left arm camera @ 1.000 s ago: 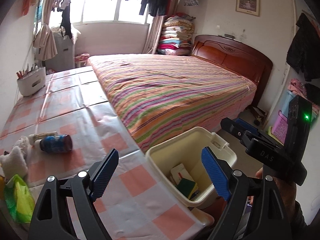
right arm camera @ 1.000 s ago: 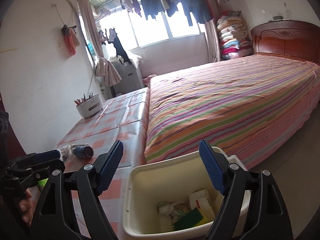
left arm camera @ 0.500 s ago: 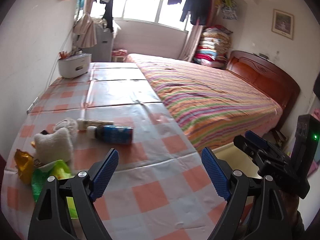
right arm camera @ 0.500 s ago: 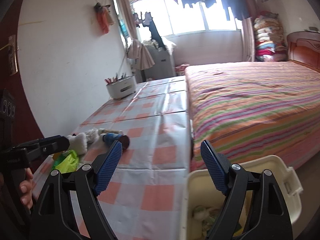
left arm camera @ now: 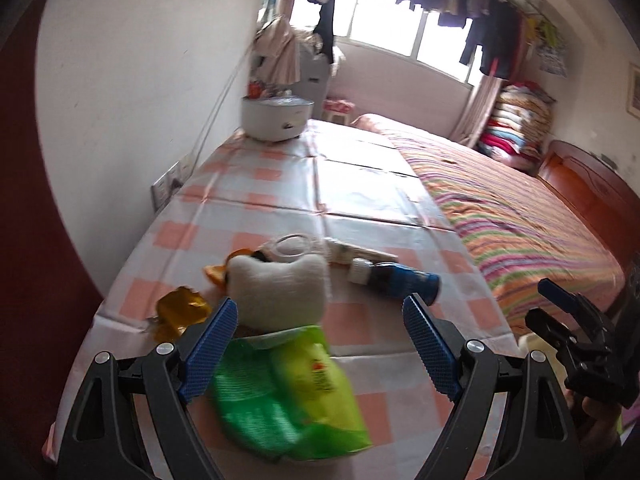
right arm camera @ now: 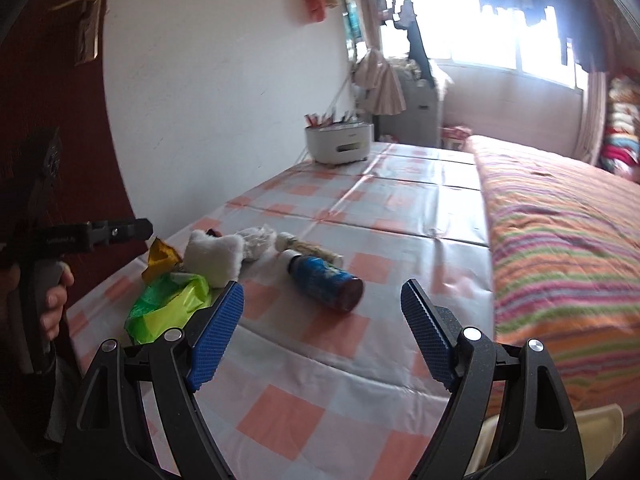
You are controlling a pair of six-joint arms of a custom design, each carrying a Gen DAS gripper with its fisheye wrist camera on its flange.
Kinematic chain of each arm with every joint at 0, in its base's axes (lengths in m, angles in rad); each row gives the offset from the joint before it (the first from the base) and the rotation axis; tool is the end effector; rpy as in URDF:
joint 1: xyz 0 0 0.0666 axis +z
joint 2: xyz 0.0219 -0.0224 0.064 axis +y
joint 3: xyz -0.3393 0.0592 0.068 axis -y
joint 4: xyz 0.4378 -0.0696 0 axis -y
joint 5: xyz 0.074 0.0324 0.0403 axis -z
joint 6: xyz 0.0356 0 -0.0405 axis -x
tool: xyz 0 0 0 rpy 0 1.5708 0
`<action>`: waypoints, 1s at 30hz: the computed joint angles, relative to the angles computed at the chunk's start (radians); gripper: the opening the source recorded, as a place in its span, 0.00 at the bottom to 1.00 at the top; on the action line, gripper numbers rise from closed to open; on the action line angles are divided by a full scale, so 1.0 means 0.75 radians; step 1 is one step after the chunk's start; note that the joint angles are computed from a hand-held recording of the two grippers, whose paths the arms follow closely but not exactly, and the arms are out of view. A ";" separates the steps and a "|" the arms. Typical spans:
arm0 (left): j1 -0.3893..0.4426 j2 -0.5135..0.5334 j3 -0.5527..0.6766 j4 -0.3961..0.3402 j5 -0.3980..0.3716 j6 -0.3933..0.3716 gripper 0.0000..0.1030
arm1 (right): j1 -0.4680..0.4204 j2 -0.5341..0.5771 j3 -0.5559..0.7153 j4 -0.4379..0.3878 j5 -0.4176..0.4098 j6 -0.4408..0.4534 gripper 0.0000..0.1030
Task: Collect trash
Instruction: 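Move both tools back over the table toward the remaining trash, then grasp the blue medicine bottle with the right gripper while the left gripper grasps the green wipe pack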
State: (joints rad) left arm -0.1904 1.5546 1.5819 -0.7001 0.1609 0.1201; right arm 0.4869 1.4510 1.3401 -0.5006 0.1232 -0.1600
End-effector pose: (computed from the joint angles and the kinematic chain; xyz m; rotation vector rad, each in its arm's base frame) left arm 0.5951 -0.1209 0.4147 0.1668 2.2502 -0.3476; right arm 0.5090 0.2641 0.3642 -0.2864 2.1677 0.2335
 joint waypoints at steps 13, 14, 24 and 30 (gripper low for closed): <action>0.077 0.028 0.008 -0.050 0.018 0.019 0.80 | 0.023 0.320 0.323 -0.255 -0.096 0.259 0.77; 0.082 0.031 0.009 -0.055 0.019 0.019 0.80 | 0.023 0.341 0.346 -0.272 -0.091 0.266 0.77; 0.115 0.052 0.025 -0.087 0.047 0.029 0.80 | 0.020 0.524 0.579 -0.405 -0.004 0.372 0.77; 0.127 0.063 0.033 -0.096 0.049 0.039 0.80 | -0.012 0.664 0.752 -0.542 -0.012 0.391 0.69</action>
State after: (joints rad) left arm -0.0952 1.6018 1.6067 -0.7723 0.1979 0.1490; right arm 0.4778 1.9492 1.9042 -0.9067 0.1143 0.1332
